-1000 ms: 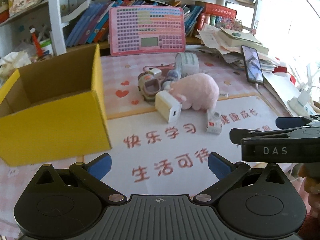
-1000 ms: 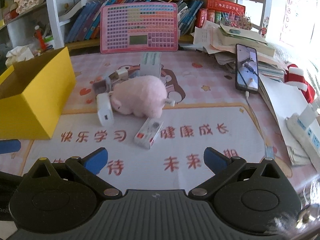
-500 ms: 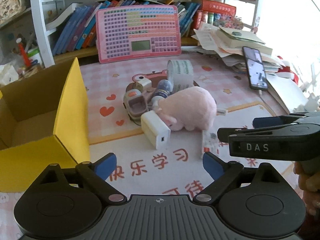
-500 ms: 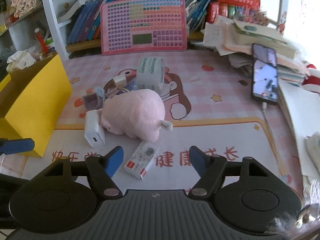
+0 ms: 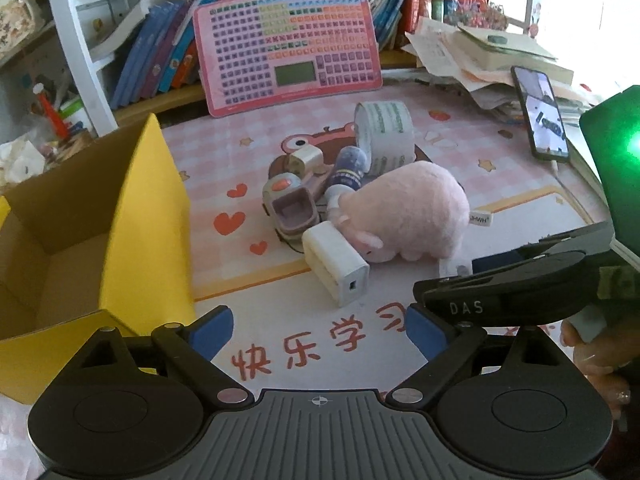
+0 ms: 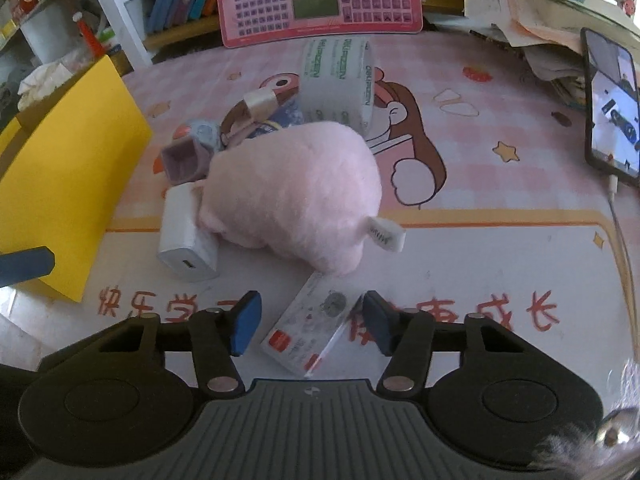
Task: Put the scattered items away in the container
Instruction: 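Reach the left tool to the white charger while the right tool reaches the white card box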
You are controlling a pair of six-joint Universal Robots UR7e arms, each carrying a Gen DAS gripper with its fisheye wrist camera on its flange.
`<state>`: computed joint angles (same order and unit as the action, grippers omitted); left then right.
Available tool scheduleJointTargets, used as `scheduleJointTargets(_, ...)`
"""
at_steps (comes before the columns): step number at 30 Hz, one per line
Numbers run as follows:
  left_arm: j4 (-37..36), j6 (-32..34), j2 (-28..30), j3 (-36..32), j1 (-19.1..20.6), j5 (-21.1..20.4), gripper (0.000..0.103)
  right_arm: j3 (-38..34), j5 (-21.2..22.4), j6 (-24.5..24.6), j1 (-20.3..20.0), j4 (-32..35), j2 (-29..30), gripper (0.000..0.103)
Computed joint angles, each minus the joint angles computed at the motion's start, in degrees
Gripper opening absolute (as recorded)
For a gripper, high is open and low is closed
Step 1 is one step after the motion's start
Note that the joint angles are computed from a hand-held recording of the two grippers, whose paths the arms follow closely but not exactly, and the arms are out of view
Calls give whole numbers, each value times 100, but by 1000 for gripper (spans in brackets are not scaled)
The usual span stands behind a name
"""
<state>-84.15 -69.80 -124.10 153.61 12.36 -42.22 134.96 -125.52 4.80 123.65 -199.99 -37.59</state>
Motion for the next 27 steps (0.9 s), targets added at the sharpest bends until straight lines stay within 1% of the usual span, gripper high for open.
scheduleJointTargets(2,-365,198,202,25,130,61,94,47,5,-80,-69,-129,-22,41)
scheduleJointTargets(3,-570,290,325,43,199,105,92,83,9,-86,-108,-193,-45,38)
scheduleJointTargets(4,-768,368,444,54,279,145,85,111,-39,-73,-129,-240,-61,37)
scheduleJointTargets(7,-1213,405,739,35,561,290,78,196,-202,-46,-178,-329,-124,36)
scheduleJointTargets(8,-1331,367,818,24,651,356,77,220,-251,-47,-195,-348,-147,35)
scheduleJointTargets(10,-1561,324,934,16,805,472,75,303,-294,-48,-231,-408,-203,35)
scheduleJointTargets(12,-1954,404,1124,23,999,569,72,388,-229,-163,-283,-463,-262,35)
scheduleJointTargets(15,-2673,672,1459,48,1295,614,63,451,-139,-380,-293,-517,-296,36)
scheduleJointTargets(18,-3236,858,1768,21,1567,549,54,503,-225,-629,-244,-650,-281,43)
scheduleJointTargets(22,-3504,895,2048,-28,1771,532,50,538,-282,-893,-242,-735,-259,45)
scheduleJointTargets(26,-3312,639,2164,-125,1912,628,49,518,-306,-1128,-222,-719,-223,44)
scheduleJointTargets(27,-3263,567,2163,-143,1939,634,46,512,-304,-1168,-219,-689,-221,44)
